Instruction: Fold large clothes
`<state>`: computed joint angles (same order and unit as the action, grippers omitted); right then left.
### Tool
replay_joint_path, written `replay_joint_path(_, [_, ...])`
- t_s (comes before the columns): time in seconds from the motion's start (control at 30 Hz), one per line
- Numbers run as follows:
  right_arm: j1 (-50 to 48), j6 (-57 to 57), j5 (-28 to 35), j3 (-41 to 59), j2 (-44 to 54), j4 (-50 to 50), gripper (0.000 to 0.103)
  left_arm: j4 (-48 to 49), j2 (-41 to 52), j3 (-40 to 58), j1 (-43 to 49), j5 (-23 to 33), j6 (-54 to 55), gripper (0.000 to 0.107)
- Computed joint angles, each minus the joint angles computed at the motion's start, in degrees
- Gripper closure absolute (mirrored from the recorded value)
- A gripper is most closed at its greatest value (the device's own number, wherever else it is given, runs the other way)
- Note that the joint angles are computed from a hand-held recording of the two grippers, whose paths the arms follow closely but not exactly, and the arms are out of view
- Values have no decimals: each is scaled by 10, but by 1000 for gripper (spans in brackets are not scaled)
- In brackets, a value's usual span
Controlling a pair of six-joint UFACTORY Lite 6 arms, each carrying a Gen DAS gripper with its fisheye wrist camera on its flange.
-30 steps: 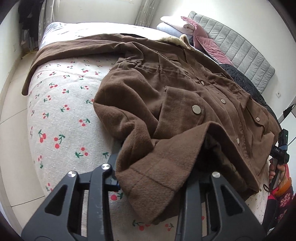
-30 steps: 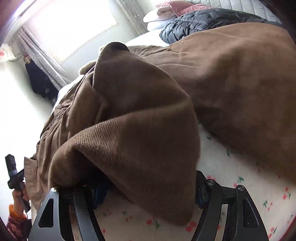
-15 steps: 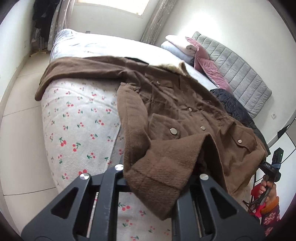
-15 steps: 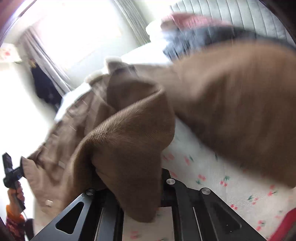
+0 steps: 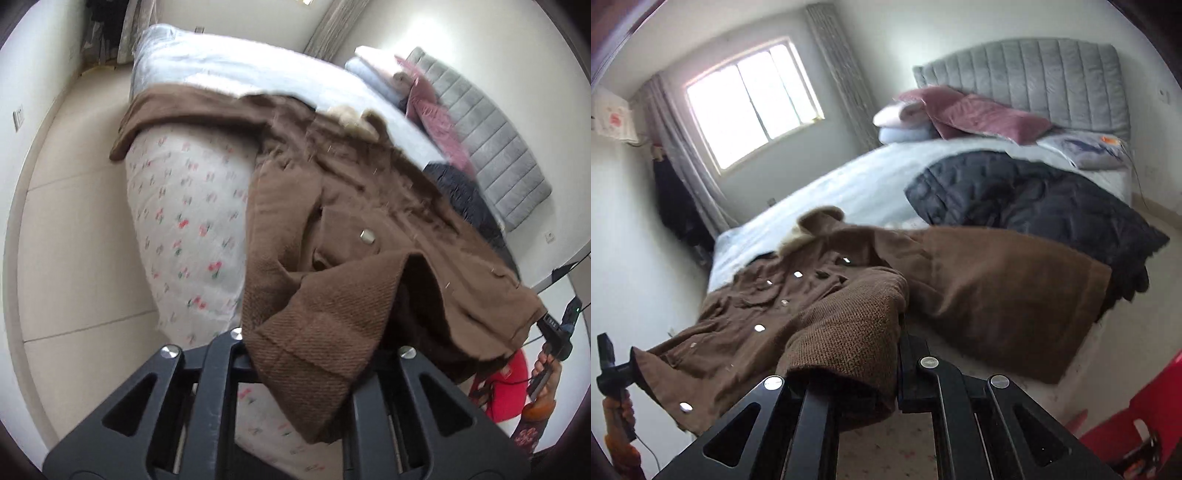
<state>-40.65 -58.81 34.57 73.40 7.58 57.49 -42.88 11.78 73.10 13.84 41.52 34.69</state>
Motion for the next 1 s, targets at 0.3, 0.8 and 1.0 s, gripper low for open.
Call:
replay_joint_path(0.3, [-67,11,-32,-88,131,-141,65,88,-27,-153,40,-20,99,48])
replay_joint_path(0.8, [-152,-109,184,-40,111,-9,33,-108,-99,-144,78,21,321,24])
replay_joint_path(1.0, [-86,-45,109,20,218,-3,33,-163,-83,-151,124,79,368,15])
